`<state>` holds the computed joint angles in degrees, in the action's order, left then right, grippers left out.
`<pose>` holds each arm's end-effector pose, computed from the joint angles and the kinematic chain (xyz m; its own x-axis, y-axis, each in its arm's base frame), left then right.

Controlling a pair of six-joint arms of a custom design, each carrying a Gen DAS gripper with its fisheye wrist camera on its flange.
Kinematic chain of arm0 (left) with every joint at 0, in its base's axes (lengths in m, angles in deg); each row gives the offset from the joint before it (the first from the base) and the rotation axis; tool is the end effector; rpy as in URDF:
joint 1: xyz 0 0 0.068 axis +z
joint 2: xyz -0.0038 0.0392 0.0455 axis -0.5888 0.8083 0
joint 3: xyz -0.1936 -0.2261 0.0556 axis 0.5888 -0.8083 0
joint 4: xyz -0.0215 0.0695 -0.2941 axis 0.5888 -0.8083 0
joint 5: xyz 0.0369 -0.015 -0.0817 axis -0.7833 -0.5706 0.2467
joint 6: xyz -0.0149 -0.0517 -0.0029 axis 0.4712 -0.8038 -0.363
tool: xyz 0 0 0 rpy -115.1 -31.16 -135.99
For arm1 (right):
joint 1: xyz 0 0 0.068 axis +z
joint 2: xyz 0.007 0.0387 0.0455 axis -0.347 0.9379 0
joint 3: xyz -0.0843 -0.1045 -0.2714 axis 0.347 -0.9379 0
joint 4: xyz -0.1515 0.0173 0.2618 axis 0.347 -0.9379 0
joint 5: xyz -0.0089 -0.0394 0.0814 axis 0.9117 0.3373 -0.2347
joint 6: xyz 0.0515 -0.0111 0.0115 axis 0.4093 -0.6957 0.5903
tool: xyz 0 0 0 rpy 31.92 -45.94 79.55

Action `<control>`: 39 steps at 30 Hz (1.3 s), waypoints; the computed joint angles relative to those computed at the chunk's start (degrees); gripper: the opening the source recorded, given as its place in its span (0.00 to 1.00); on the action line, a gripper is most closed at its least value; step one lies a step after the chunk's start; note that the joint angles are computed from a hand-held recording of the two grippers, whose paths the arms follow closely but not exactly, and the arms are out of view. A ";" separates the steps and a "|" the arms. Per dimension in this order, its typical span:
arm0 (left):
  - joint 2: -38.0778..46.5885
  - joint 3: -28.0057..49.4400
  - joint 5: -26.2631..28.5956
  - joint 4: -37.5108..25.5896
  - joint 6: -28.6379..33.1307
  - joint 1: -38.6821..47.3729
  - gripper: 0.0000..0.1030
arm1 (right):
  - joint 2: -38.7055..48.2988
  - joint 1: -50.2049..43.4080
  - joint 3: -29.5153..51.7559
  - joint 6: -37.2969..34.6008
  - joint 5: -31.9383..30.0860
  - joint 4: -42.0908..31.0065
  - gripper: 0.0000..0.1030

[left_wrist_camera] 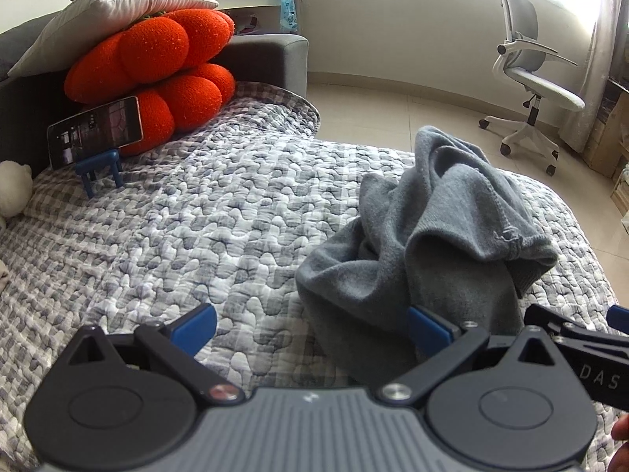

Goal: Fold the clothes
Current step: 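Move both grippers toward the crumpled grey sweater on the bed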

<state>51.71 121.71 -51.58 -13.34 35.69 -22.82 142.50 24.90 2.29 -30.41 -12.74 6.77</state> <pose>0.2374 0.0457 0.2170 -0.6967 0.1291 -0.7057 0.1811 0.9835 0.0011 0.2089 0.1780 0.2000 -0.6114 0.2112 -0.7626 0.2543 0.9651 0.0634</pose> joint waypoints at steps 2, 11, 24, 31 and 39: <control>-0.37 -0.19 0.52 -0.05 0.60 -0.05 1.00 | -0.52 0.14 -0.63 -0.28 0.16 0.63 1.00; 1.47 1.20 3.64 -1.76 0.09 1.39 0.99 | -2.03 -0.38 -2.79 0.79 1.26 1.57 1.00; 2.36 1.63 6.92 -2.26 -0.40 3.06 0.99 | -1.64 -0.17 -3.92 -0.14 0.75 4.47 1.00; 1.61 1.33 8.29 -2.64 -0.24 3.53 0.99 | -0.66 0.12 -3.19 -2.26 1.43 5.35 0.99; 0.84 0.78 9.56 -1.50 0.64 3.22 0.90 | -2.70 -1.56 -5.58 -1.81 -1.93 7.51 0.72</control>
<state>52.55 122.49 -42.03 -14.84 36.32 -19.60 139.80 23.34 -3.28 -32.22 -14.67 14.28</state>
